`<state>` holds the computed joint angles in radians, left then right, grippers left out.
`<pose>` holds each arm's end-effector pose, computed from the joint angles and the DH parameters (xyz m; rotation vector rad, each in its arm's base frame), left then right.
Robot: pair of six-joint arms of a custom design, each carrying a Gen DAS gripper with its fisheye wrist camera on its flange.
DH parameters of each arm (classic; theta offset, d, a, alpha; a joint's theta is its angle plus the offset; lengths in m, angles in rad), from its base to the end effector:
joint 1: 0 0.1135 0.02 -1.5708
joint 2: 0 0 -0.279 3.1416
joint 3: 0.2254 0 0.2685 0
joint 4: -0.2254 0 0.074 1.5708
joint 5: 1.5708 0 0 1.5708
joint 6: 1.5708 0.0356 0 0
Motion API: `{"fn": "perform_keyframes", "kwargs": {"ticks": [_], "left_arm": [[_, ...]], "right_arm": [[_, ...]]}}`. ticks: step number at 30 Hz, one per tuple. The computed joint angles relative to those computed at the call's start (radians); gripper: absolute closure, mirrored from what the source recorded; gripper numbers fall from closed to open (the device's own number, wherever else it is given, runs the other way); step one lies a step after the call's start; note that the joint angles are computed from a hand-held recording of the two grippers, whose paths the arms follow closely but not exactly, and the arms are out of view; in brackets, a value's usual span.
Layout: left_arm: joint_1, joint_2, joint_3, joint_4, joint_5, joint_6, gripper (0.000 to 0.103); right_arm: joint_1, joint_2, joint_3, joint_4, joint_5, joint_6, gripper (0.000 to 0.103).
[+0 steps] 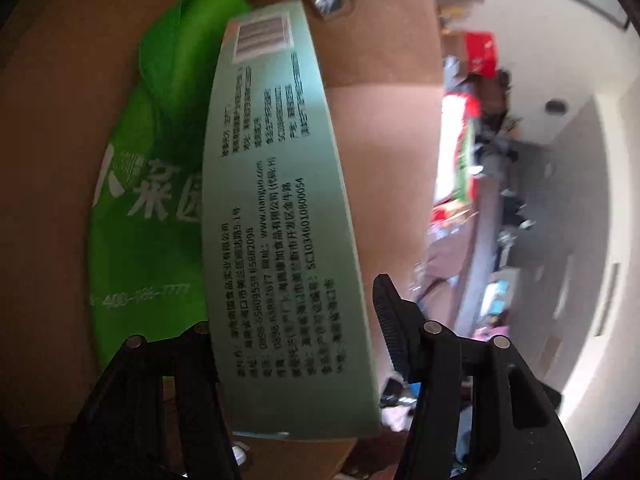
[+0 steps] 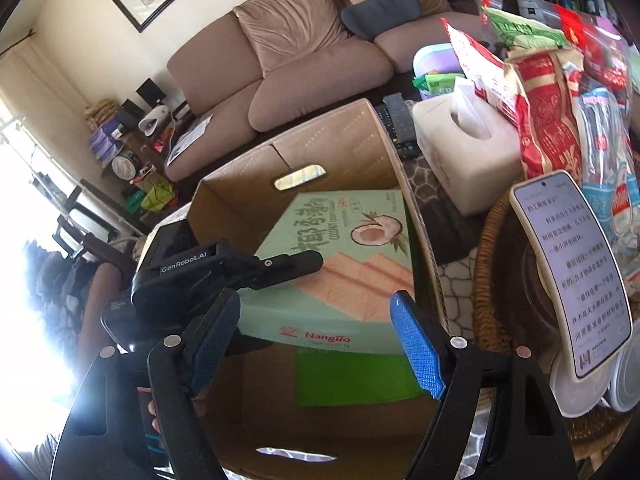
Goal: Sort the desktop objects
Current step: 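Carry the wafer box with the left gripper and lower it into the cardboard box, then open the left gripper and release the wafer box onto the green bags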
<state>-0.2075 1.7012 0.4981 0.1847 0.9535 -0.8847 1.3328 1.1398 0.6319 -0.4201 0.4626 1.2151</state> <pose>0.2445 -0.0811 0.0870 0.5139 -2.6265 1.5586 0.0684 0.2147 0.2074 0.0478 2.4611 0.6123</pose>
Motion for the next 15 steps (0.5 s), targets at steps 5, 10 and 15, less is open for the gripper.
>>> {"fn": "perform_keyframes", "kwargs": {"ticks": [5, 10, 15], "left_arm": [[-0.037, 0.031, 0.115, -0.392, -0.114, 0.169, 0.012], [0.005, -0.104, 0.167, -0.658, -0.174, 0.402, 0.004], [0.048, -0.149, 0.271, -0.796, -0.214, 0.522, 0.003]], "right_arm": [[0.025, -0.025, -0.015, -0.002, 0.031, 0.029, 0.023], [0.033, -0.001, 0.003, -0.025, 0.034, 0.030, 0.023], [0.035, 0.035, 0.028, -0.038, 0.030, 0.030, 0.023]]}}
